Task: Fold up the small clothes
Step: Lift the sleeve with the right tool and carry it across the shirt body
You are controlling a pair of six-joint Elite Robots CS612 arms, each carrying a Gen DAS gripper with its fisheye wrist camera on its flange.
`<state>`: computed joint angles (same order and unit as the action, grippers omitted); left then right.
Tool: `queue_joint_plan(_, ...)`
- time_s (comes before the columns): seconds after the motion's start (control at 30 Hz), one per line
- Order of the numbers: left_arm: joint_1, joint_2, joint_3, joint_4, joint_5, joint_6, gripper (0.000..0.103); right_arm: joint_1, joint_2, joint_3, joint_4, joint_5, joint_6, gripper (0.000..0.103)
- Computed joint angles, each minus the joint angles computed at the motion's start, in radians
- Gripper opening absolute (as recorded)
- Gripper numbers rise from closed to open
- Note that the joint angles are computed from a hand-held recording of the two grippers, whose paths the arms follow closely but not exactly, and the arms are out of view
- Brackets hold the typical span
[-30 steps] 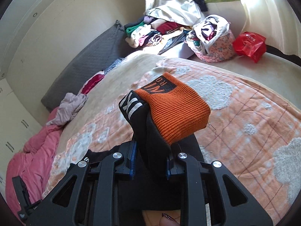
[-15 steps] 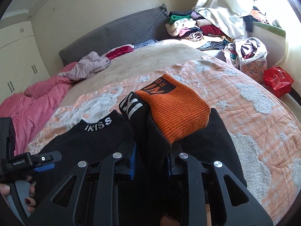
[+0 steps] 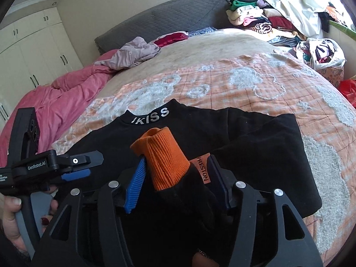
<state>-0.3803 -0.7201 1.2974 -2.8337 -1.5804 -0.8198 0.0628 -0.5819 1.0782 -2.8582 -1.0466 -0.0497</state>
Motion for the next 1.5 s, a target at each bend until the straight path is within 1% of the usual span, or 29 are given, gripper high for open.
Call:
queue_joint_plan(0.07, -0.001, 0.004, -0.004, -0.003, -0.017, 0.008, 0.094, -0.003, -0.002, 0.002, -0.008, 0.002, 0.007, 0.055)
queue_joint_plan(0.13, -0.001, 0.010, -0.011, -0.007, -0.049, 0.013, 0.094, -0.011, -0.002, 0.002, -0.005, 0.043, 0.016, 0.056)
queue_joint_plan(0.27, 0.000, 0.023, -0.019, -0.046, -0.114, 0.002, 0.094, -0.023, -0.005, 0.008, -0.023, 0.112, 0.034, 0.063)
queue_joint_plan(0.3, -0.001, 0.025, -0.020, -0.050, -0.117, 0.001, 0.094, -0.024, -0.006, 0.009, -0.029, 0.111, 0.038, 0.063)
queue_joint_plan(0.37, -0.002, 0.029, -0.027, -0.049, -0.126, 0.002, 0.094, -0.024, -0.010, 0.012, -0.033, 0.088, 0.038, 0.063)
queue_joint_plan(0.43, -0.001, 0.037, -0.034, -0.061, -0.154, 0.004, 0.094, -0.026, -0.013, 0.015, -0.037, 0.072, 0.050, 0.063)
queue_joint_plan(0.5, 0.002, 0.049, -0.044, -0.074, -0.202, -0.005, 0.094, -0.028, -0.014, 0.016, -0.030, 0.053, 0.071, 0.063)
queue_joint_plan(0.53, 0.005, 0.059, -0.056, -0.076, -0.241, -0.018, 0.094, -0.030, -0.015, 0.016, -0.026, 0.042, 0.080, 0.063)
queue_joint_plan(0.57, 0.006, 0.065, -0.062, -0.077, -0.262, -0.027, 0.092, -0.032, -0.015, 0.017, -0.027, 0.037, 0.091, 0.063)
queue_joint_plan(0.6, 0.006, 0.070, -0.068, -0.075, -0.275, -0.028, 0.086, -0.035, -0.016, 0.018, -0.029, 0.034, 0.104, 0.063)
queue_joint_plan(0.63, 0.003, 0.075, -0.078, -0.059, -0.274, -0.018, 0.082, -0.039, -0.016, 0.018, -0.029, 0.028, 0.116, 0.063)
queue_joint_plan(0.7, -0.001, 0.083, -0.094, -0.030, -0.265, -0.006, 0.066, -0.045, -0.018, 0.021, -0.034, 0.022, 0.138, 0.063)
queue_joint_plan(0.8, -0.009, 0.093, -0.112, 0.012, -0.249, 0.007, 0.066, -0.055, -0.020, 0.026, -0.040, 0.010, 0.180, 0.063)
queue_joint_plan(0.87, -0.018, 0.097, -0.125, 0.041, -0.218, 0.036, 0.065, -0.061, -0.022, 0.028, -0.037, -0.004, 0.204, 0.064)
queue_joint_plan(0.93, -0.025, 0.097, -0.134, 0.065, -0.177, 0.057, 0.056, -0.067, -0.022, 0.027, -0.034, -0.018, 0.232, 0.064)
queue_joint_plan(1.0, -0.027, 0.097, -0.138, 0.069, -0.155, 0.059, 0.037, -0.074, -0.022, 0.027, -0.029, -0.030, 0.264, 0.064)
queue_joint_plan(1.03, -0.027, 0.098, -0.140, 0.068, -0.154, 0.064, 0.032, -0.078, -0.022, 0.027, -0.023, -0.035, 0.277, 0.064)
queue_joint_plan(1.07, -0.028, 0.096, -0.141, 0.073, -0.150, 0.081, 0.020, -0.081, -0.023, 0.026, -0.011, -0.044, 0.291, 0.064)
queue_joint_plan(1.1, -0.030, 0.094, -0.141, 0.065, -0.149, 0.106, 0.013, -0.083, -0.025, 0.026, 0.001, -0.058, 0.302, 0.064)
queue_joint_plan(1.2, -0.037, 0.079, -0.127, 0.039, -0.118, 0.151, 0.012, -0.093, -0.024, 0.026, 0.012, -0.071, 0.339, 0.064)
queue_joint_plan(1.3, -0.038, 0.063, -0.112, 0.001, -0.089, 0.171, 0.011, -0.098, -0.023, 0.027, 0.011, -0.075, 0.365, 0.064)
queue_joint_plan(1.4, -0.036, 0.041, -0.089, -0.032, -0.054, 0.186, 0.011, -0.099, -0.024, 0.027, 0.017, -0.078, 0.367, 0.064)
queue_joint_plan(1.5, -0.030, 0.017, -0.063, -0.066, -0.032, 0.192, 0.011, -0.096, -0.026, 0.029, 0.022, -0.083, 0.351, 0.064)
